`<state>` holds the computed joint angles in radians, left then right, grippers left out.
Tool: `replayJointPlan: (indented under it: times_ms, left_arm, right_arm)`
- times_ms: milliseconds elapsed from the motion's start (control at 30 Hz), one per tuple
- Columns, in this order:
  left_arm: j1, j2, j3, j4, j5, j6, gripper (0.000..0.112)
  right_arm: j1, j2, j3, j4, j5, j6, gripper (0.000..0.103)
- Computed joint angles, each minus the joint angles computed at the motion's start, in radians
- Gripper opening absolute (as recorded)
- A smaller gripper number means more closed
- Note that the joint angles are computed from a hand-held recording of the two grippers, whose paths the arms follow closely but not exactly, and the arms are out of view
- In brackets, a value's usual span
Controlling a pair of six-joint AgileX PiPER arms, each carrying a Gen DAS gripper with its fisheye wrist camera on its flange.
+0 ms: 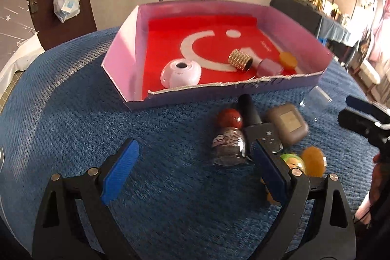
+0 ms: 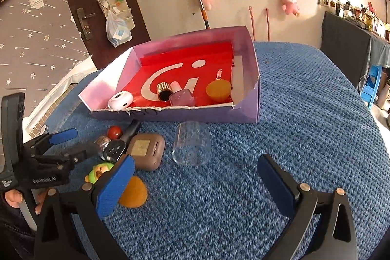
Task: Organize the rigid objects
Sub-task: 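Withdraw both open tools from the box back over the table, then grasp the glitter nail polish with the left tool while the right tool grasps the clear cup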
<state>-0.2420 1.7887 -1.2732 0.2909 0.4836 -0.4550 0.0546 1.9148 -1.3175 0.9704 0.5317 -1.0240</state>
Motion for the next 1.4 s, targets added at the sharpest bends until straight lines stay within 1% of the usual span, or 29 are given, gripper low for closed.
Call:
replayJointPlan:
  times_ms: [33, 100, 133, 367, 500, 600, 633, 667, 700, 733, 767, 800, 833, 867, 900, 933, 967, 1000, 1200, 1333, 1400]
  left_arm:
    - [0.007, 0.011, -0.014, -0.019, 0.011, 0.025, 0.094]
    - [0.029, 0.023, -0.033, -0.116, 0.017, 0.127, 0.094]
    - [0.032, 0.028, -0.041, -0.129, 0.020, 0.143, 0.094]
    - [0.017, 0.064, -0.097, -0.055, 0.056, 0.133, 0.096]
    - [0.006, 0.100, -0.130, -0.008, 0.085, 0.099, 0.094]
    - [0.026, 0.108, -0.134, -0.077, 0.069, 0.152, 0.091]
    - [0.034, 0.110, -0.134, -0.111, 0.063, 0.181, 0.089]
    - [0.044, 0.112, -0.136, -0.159, 0.058, 0.221, 0.083]
    - [0.051, 0.115, -0.140, -0.196, 0.056, 0.255, 0.077]
    - [0.058, 0.115, -0.140, -0.240, 0.053, 0.296, 0.073]
    - [0.063, 0.116, -0.140, -0.284, 0.051, 0.338, 0.065]
    - [0.067, 0.116, -0.142, -0.315, 0.052, 0.370, 0.059]
    - [0.066, 0.115, -0.142, -0.326, 0.051, 0.384, 0.055]
    - [0.068, 0.115, -0.142, -0.349, 0.051, 0.409, 0.043]
    - [0.070, 0.116, -0.147, -0.378, 0.055, 0.437, 0.031]
    - [0.072, 0.115, -0.150, -0.398, 0.058, 0.454, 0.029]
    - [0.072, 0.115, -0.151, -0.396, 0.061, 0.450, 0.029]
    - [0.072, 0.115, -0.152, -0.400, 0.062, 0.451, 0.029]
    - [0.080, 0.082, -0.121, -0.443, 0.045, 0.485, 0.029]
    - [0.077, 0.067, -0.111, -0.443, 0.037, 0.486, 0.029]
    - [0.077, 0.054, -0.097, -0.441, 0.032, 0.487, 0.029]
  right_arm:
    - [0.001, 0.006, -0.012, -0.014, 0.004, 0.015, 0.103]
    - [0.009, 0.027, -0.051, -0.067, 0.010, 0.070, 0.103]
    - [0.013, 0.035, -0.065, -0.088, 0.012, 0.092, 0.103]
    - [0.046, 0.100, -0.165, -0.271, 0.021, 0.267, 0.103]
    - [0.051, 0.130, -0.203, -0.309, 0.041, 0.310, 0.103]
    - [0.056, 0.148, -0.226, -0.337, 0.051, 0.335, 0.101]
    - [0.058, 0.155, -0.237, -0.351, 0.057, 0.346, 0.097]
    - [0.060, 0.161, -0.246, -0.358, 0.062, 0.352, 0.093]
    - [0.060, 0.171, -0.259, -0.364, 0.074, 0.358, 0.091]
    - [0.060, 0.175, -0.264, -0.362, 0.079, 0.357, 0.087]
    - [0.059, 0.184, -0.273, -0.354, 0.088, 0.351, 0.084]
    - [0.059, 0.189, -0.279, -0.347, 0.091, 0.346, 0.082]
    - [0.058, 0.191, -0.279, -0.335, 0.089, 0.335, 0.077]
    - [0.057, 0.191, -0.272, -0.310, 0.082, 0.305, 0.066]
    - [0.055, 0.193, -0.273, -0.298, 0.086, 0.290, 0.060]
    - [0.053, 0.193, -0.273, -0.288, 0.092, 0.279, 0.050]
    - [0.046, 0.193, -0.272, -0.260, 0.107, 0.252, 0.042]
    - [0.039, 0.194, -0.274, -0.225, 0.132, 0.221, 0.041]
    - [0.040, 0.136, -0.198, -0.161, 0.104, 0.127, 0.041]
    - [0.033, 0.120, -0.190, -0.130, 0.122, 0.100, 0.041]
    - [0.034, 0.115, -0.183, -0.130, 0.117, 0.097, 0.041]
